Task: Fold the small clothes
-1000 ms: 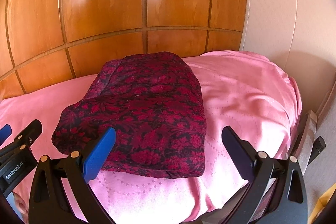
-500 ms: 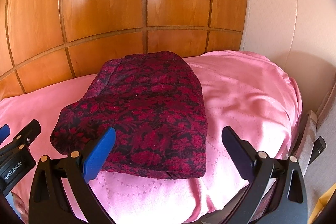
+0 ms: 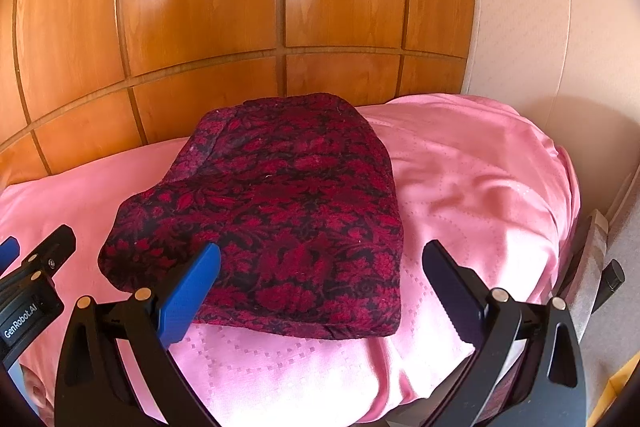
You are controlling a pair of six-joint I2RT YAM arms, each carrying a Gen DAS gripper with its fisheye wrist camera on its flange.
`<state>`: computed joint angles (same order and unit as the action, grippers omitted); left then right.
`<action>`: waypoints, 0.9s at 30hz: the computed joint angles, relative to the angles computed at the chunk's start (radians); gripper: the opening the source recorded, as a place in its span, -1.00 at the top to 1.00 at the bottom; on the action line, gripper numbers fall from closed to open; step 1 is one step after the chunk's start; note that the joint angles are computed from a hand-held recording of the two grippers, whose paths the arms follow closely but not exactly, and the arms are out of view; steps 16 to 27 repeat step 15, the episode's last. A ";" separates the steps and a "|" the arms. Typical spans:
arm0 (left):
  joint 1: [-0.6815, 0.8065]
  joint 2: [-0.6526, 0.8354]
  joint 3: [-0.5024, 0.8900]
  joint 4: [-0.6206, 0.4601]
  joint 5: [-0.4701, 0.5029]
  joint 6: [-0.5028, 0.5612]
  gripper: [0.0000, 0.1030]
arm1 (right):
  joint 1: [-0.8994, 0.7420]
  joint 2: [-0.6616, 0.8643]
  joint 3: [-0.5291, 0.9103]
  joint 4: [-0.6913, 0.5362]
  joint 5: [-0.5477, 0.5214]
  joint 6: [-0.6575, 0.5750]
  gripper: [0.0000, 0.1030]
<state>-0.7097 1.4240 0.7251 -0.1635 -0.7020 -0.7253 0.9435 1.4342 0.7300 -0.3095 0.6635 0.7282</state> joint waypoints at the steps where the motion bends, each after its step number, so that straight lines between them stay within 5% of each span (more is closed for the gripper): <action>1: -0.002 0.002 -0.002 0.006 -0.007 0.003 -0.92 | 0.000 0.001 -0.001 0.002 -0.002 -0.001 -0.95; 27: 0.044 0.023 -0.003 -0.002 0.039 -0.023 -0.91 | -0.020 -0.032 -0.009 0.029 0.001 -0.026 -0.95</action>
